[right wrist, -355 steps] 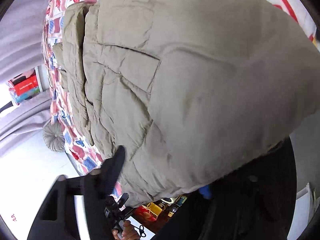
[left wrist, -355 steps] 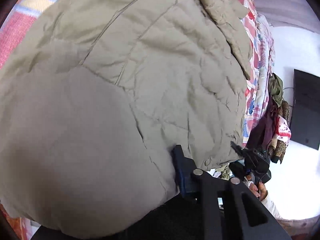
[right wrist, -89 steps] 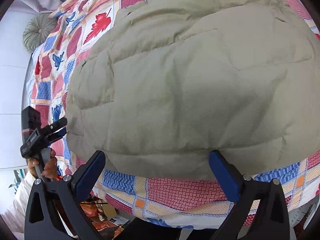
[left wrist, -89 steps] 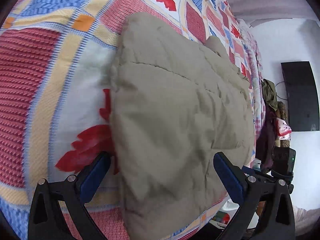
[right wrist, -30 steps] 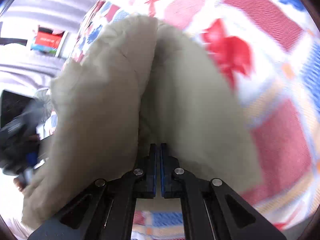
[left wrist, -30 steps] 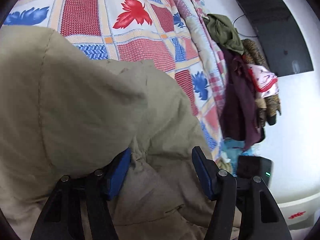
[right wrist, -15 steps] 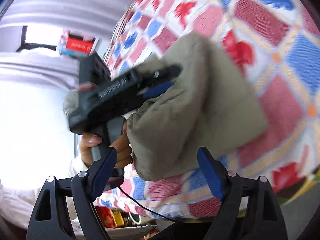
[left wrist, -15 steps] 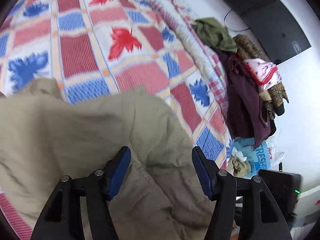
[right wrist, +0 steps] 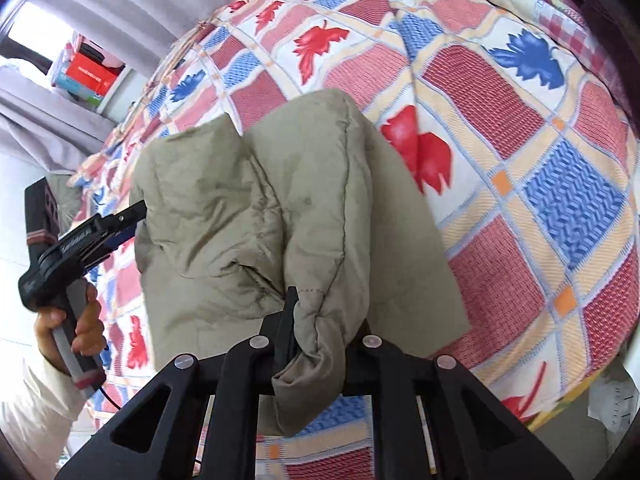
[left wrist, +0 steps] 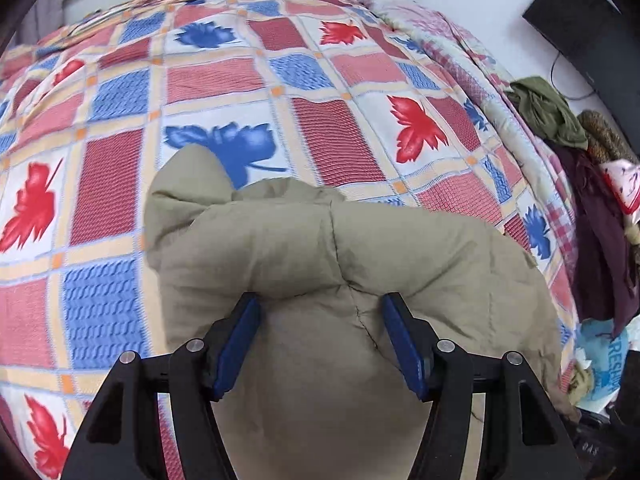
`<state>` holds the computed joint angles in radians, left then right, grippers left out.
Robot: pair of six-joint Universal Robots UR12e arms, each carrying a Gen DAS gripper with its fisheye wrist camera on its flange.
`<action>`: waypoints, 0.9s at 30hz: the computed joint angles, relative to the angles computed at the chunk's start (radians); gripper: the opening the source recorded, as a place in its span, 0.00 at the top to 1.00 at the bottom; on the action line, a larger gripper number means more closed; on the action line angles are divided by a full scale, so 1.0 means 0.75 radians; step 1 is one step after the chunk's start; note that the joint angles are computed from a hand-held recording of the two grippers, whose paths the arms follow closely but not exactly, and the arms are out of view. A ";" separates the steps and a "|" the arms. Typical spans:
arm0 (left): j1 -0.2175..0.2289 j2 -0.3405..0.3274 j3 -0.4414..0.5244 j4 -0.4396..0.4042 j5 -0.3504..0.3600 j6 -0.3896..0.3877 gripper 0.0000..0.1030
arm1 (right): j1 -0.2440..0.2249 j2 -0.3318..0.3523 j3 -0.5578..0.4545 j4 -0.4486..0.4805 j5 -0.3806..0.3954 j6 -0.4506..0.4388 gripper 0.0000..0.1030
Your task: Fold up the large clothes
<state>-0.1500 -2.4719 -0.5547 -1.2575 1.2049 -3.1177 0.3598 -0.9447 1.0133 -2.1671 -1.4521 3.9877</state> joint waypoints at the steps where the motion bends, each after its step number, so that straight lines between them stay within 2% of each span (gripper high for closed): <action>1: -0.013 -0.016 0.019 0.002 0.012 0.005 0.37 | -0.001 -0.008 0.016 0.011 -0.003 0.009 0.85; 5: -0.059 -0.078 0.114 -0.002 0.060 0.033 0.36 | -0.004 -0.031 0.078 0.043 -0.063 0.022 0.85; 6: -0.064 -0.089 0.130 -0.007 0.064 0.035 0.33 | -0.009 -0.036 0.099 0.039 -0.054 0.041 0.85; 9: -0.075 -0.105 0.153 -0.013 0.077 0.023 0.32 | -0.027 -0.055 0.176 -0.030 -0.020 0.099 0.85; 12: -0.080 -0.102 0.147 -0.009 0.099 0.034 0.32 | -0.033 -0.053 0.213 -0.068 -0.022 0.065 0.85; 16: -0.080 -0.095 0.134 -0.007 0.106 0.047 0.32 | -0.055 -0.055 0.236 -0.082 0.072 0.079 0.84; 18: -0.080 -0.094 0.133 -0.007 0.107 0.042 0.32 | -0.066 -0.071 0.240 -0.061 0.116 0.084 0.78; 20: -0.079 -0.096 0.136 -0.009 0.105 0.036 0.32 | -0.065 -0.092 0.228 0.004 0.095 0.068 0.73; 22: -0.078 -0.095 0.135 -0.007 0.104 0.037 0.32 | -0.057 -0.124 0.228 0.034 0.021 0.047 0.72; 25: -0.078 -0.094 0.133 -0.003 0.107 0.036 0.31 | -0.046 -0.161 0.239 -0.022 -0.075 0.024 0.72; 27: -0.078 -0.094 0.133 -0.002 0.112 0.037 0.31 | -0.047 -0.169 0.239 -0.095 -0.056 -0.015 0.72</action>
<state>-0.2084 -2.5422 -0.4547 -1.2590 1.2885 -3.0901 0.3248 -1.0714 1.1921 -2.2384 -1.4944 3.9765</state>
